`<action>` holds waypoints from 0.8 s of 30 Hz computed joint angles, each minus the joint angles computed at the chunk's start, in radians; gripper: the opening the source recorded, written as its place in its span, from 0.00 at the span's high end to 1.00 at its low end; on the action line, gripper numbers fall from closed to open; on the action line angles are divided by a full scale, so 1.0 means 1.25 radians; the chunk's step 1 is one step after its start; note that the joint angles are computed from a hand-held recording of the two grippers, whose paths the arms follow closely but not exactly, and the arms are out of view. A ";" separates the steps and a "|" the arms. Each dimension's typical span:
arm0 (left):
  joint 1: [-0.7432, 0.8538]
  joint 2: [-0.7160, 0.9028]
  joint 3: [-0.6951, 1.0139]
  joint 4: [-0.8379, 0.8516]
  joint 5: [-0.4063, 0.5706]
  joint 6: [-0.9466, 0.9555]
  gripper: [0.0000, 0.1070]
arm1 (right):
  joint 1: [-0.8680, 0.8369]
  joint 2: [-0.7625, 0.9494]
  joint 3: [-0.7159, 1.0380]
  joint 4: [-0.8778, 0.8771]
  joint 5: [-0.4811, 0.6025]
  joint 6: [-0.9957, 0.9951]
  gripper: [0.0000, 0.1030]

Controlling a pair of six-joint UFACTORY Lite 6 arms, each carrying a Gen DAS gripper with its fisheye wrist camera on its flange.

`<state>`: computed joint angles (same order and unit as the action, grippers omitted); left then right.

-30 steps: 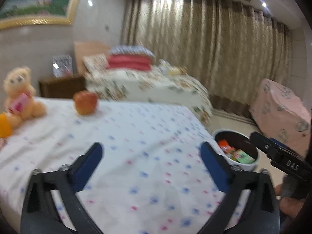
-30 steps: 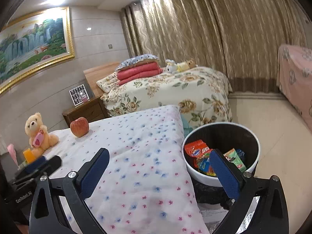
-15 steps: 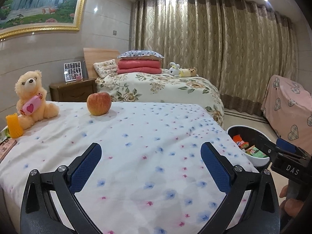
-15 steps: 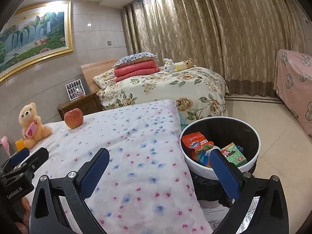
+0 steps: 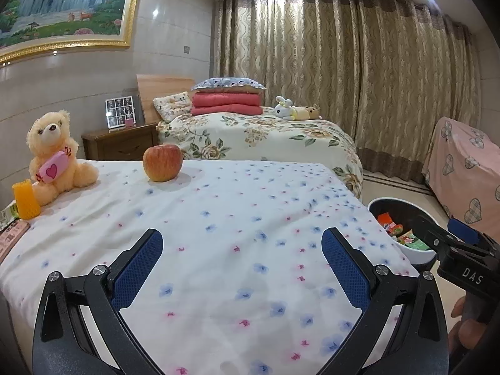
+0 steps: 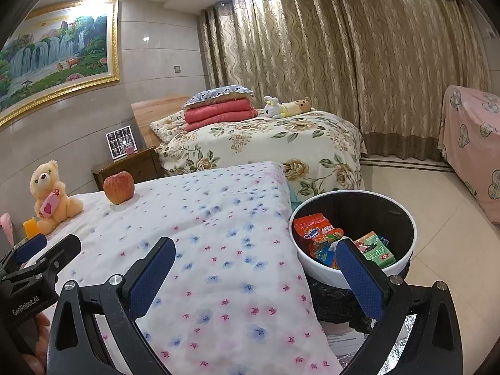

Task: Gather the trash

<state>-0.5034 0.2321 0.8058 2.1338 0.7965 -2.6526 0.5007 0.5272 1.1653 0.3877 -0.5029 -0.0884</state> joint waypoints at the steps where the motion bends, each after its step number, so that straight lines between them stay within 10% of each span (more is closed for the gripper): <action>1: 0.000 0.001 0.002 -0.004 -0.002 0.004 0.04 | 0.000 0.001 0.002 0.003 0.000 -0.005 0.00; 24: -0.010 -0.014 -0.012 -0.008 0.022 0.002 0.04 | 0.002 -0.015 -0.012 0.006 -0.014 -0.007 0.00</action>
<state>-0.5162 0.2148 0.7905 2.1233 0.8235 -2.6504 0.5030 0.5090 1.1501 0.3950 -0.5204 -0.0975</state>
